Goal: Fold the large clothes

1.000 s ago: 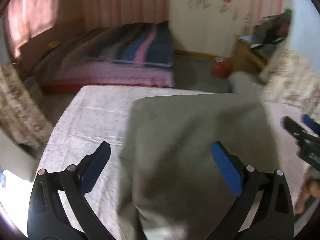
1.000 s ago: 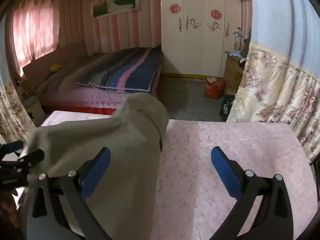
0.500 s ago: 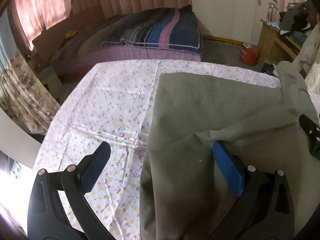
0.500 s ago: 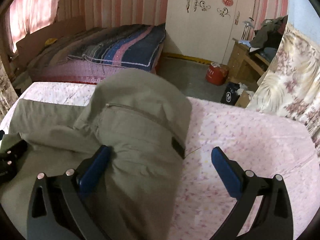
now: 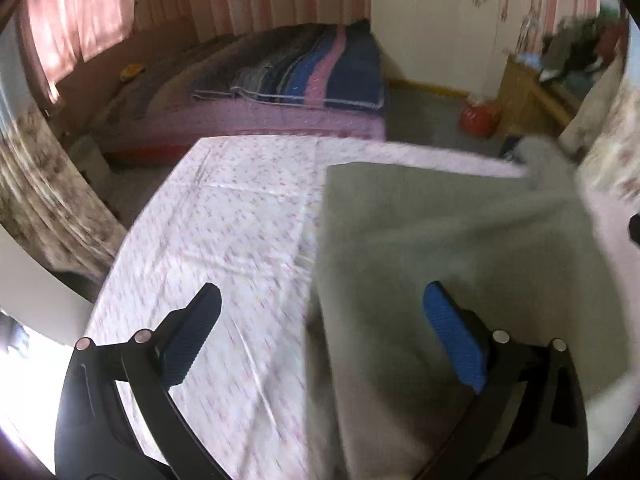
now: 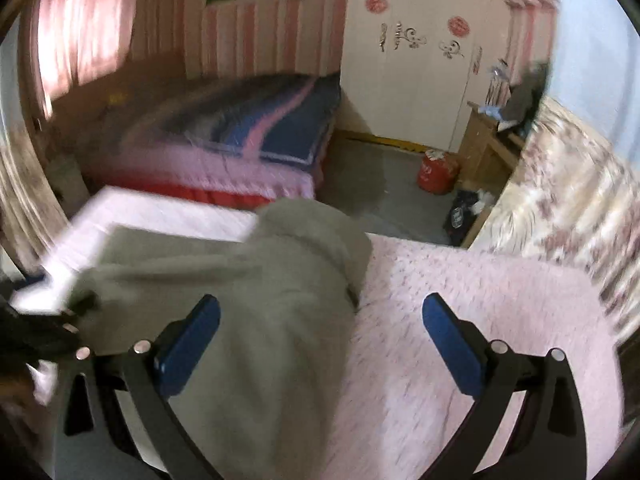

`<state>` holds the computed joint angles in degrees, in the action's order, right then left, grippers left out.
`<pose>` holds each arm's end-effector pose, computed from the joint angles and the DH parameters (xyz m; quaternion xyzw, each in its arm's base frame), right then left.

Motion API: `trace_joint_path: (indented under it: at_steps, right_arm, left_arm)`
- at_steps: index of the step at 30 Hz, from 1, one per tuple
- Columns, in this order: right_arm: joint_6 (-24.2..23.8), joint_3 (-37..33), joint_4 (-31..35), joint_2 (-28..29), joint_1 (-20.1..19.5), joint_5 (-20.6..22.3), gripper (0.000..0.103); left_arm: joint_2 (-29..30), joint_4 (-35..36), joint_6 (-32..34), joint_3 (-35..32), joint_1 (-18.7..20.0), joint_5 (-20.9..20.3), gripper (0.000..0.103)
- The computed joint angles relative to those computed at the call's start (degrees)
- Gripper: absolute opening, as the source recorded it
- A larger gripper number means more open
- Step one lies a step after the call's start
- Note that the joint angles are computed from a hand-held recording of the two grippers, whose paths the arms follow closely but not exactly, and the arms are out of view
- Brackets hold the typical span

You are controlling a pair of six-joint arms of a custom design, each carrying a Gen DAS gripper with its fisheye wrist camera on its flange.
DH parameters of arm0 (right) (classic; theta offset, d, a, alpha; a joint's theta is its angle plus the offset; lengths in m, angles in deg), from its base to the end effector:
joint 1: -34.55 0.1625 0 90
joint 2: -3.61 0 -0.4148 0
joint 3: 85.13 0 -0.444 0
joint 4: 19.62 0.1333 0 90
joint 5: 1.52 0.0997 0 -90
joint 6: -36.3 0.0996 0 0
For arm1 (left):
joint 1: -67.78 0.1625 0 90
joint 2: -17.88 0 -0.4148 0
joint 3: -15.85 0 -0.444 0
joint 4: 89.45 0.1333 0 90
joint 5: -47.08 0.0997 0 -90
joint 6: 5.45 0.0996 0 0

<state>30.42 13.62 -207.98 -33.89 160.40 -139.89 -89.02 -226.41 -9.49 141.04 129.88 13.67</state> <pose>0.4355 -0.5022 0.0331 0.1862 -0.8545 0.3808 0.3001 -0.0028 -0.4678 0.4198 0.0615 0.8589 -0.3360 0.3815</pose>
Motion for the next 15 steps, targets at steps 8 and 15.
trace_joint_path:
  at_steps: [8,15]
  right_arm:
    - [0.94,18.66,-10.23,-5.85,3.22,0.32,0.101]
    - [4.79,22.15,-5.66,-7.61,1.91,2.73,0.101]
  left_arm:
    - [-26.59,19.84,-13.27,14.2,-13.51,0.05,0.1]
    - [-37.77,34.35,-22.96,20.07,-17.9,4.6,0.1]
